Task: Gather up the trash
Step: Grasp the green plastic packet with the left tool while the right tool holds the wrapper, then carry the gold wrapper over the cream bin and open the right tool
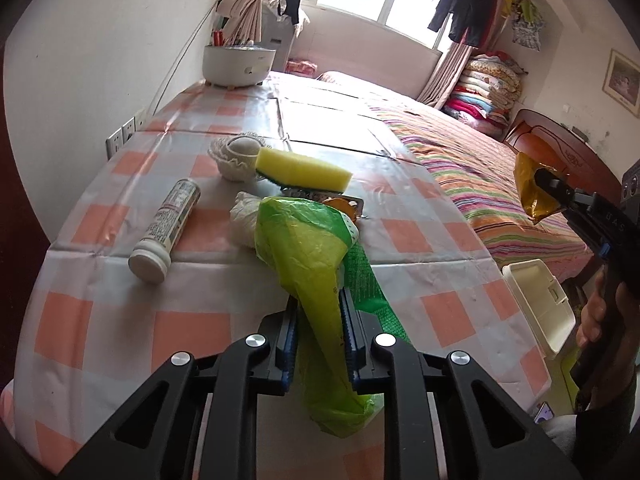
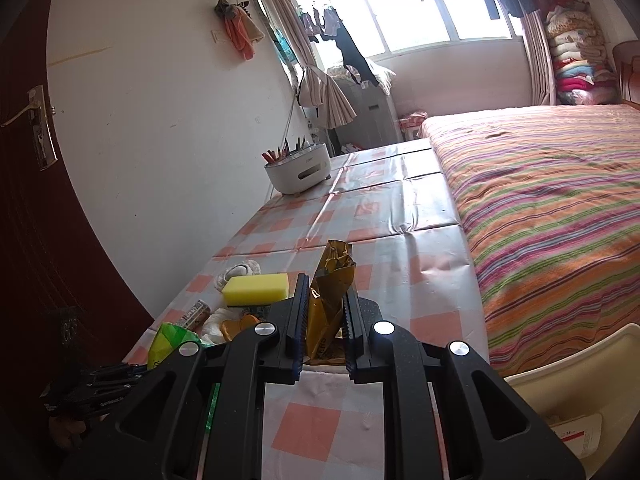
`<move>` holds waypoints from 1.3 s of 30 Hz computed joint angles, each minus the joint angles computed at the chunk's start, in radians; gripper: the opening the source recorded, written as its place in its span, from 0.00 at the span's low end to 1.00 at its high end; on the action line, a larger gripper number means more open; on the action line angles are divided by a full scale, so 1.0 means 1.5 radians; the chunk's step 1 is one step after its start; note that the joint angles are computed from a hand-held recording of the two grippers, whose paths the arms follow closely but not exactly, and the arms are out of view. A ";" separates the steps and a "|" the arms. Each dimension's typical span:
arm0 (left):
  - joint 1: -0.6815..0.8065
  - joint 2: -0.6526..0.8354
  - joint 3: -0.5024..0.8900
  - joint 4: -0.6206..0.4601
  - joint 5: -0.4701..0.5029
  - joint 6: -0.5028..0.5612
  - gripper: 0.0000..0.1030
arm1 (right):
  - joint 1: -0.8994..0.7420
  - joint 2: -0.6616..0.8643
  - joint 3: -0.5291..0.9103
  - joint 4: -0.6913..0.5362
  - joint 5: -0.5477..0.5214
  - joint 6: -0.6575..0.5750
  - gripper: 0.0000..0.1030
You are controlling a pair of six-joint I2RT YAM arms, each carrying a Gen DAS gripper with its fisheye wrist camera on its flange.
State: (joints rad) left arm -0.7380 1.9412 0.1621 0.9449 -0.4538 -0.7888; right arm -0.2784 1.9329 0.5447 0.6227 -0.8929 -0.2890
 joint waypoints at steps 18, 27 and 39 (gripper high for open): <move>-0.104 0.017 0.162 -0.131 -0.033 0.014 0.18 | -0.207 0.046 0.090 -0.121 -0.077 -0.086 0.15; -0.123 0.051 0.232 -0.171 -0.023 0.026 0.18 | -0.309 0.136 0.207 -0.204 -0.082 -0.113 0.16; -0.141 0.077 0.282 -0.200 -0.022 0.035 0.18 | -0.336 0.170 0.262 -0.252 -0.091 -0.102 0.16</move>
State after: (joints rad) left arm -0.9499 2.0565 0.5854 0.6453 -0.4866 -0.7362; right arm -0.7822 2.1884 0.9378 0.2442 -1.0298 -0.4419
